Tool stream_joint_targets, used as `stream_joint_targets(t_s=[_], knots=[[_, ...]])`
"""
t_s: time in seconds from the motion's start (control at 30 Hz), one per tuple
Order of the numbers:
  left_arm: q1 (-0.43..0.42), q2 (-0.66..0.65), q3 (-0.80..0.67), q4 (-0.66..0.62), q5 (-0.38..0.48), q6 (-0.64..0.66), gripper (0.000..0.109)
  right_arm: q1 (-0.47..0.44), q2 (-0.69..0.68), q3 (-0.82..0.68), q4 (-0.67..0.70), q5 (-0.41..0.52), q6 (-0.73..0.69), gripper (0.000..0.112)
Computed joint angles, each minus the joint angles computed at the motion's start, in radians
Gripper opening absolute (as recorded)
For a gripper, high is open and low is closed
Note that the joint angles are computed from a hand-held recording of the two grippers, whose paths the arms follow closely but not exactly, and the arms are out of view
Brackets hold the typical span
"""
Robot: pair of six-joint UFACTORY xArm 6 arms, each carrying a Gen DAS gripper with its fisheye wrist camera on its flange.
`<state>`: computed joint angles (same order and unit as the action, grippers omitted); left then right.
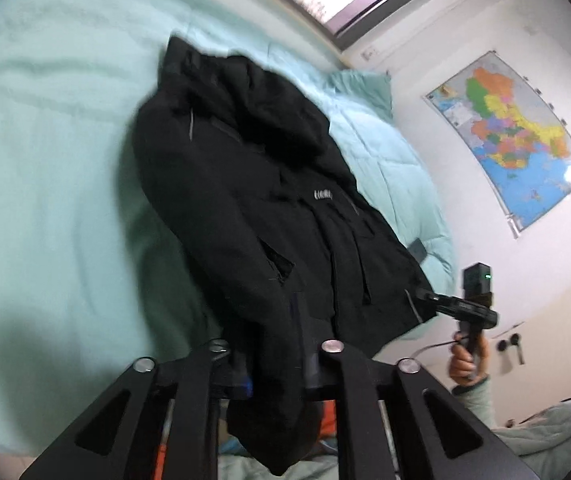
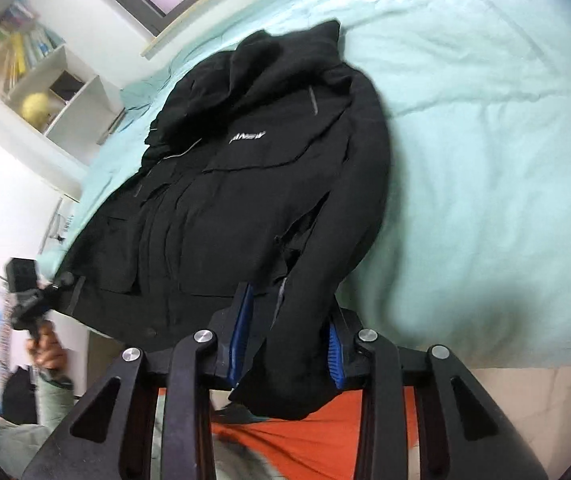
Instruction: Fold large clothes
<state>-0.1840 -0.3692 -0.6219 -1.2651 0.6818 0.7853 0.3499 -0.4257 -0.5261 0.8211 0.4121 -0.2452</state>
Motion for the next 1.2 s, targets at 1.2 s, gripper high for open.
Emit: stream_joint_targets(t_s=[1.2], knots=[[0.072, 0.799, -1.105, 0.029, -0.169, -0.193, 0.016, -0.162, 0.753, -1.104, 0.137, 0.087, -0.087, 0.031]])
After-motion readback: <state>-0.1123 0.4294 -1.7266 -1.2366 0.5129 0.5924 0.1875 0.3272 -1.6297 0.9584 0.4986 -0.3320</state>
